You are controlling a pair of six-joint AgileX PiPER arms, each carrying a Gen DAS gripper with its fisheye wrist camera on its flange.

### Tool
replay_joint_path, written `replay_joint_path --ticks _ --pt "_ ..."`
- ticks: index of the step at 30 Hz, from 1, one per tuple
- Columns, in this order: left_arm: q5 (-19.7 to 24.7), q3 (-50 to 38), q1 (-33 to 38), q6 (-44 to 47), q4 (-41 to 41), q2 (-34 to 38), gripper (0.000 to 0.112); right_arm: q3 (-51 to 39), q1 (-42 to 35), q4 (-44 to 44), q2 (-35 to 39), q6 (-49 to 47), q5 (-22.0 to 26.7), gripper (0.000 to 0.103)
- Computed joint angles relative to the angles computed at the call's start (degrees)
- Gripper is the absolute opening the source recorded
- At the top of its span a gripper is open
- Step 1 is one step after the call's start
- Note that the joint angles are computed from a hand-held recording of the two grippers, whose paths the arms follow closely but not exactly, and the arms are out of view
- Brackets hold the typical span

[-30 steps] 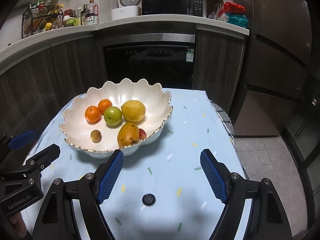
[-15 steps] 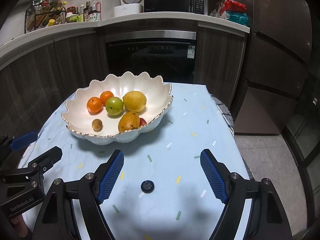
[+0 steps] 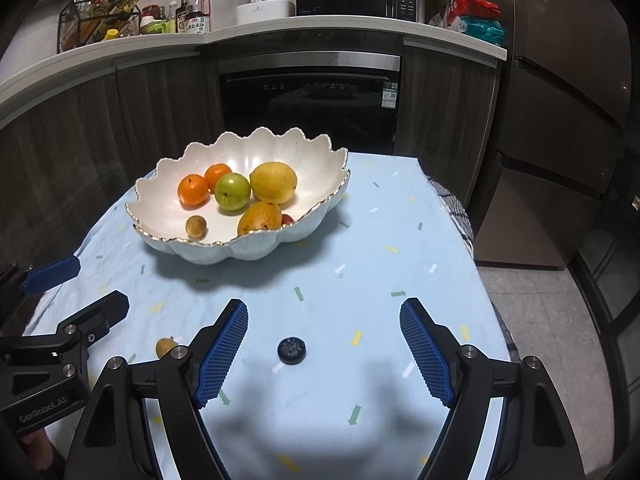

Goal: Organize fruits
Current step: 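Withdraw the left tool to another brown fruit while the right tool reaches the dark blue fruit, then close the left tool on the brown fruit while the right tool grasps the dark blue fruit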

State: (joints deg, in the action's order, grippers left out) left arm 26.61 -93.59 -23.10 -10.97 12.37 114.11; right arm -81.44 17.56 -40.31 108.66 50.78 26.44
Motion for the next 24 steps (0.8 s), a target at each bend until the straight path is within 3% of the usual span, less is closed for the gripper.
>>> replay_joint_path --ticks 12,24 --pt "-1.63 1.98 -0.41 1.71 -2.13 0.87 0.073 2.22 -1.08 2.13 0.29 -3.8 -3.43 0.078" --pt "-0.47 0.73 -0.5 4.86 -6.31 3.54 0.072 -0.03 -2.58 14.57 3.8 -17.06 -4.82 0.062"
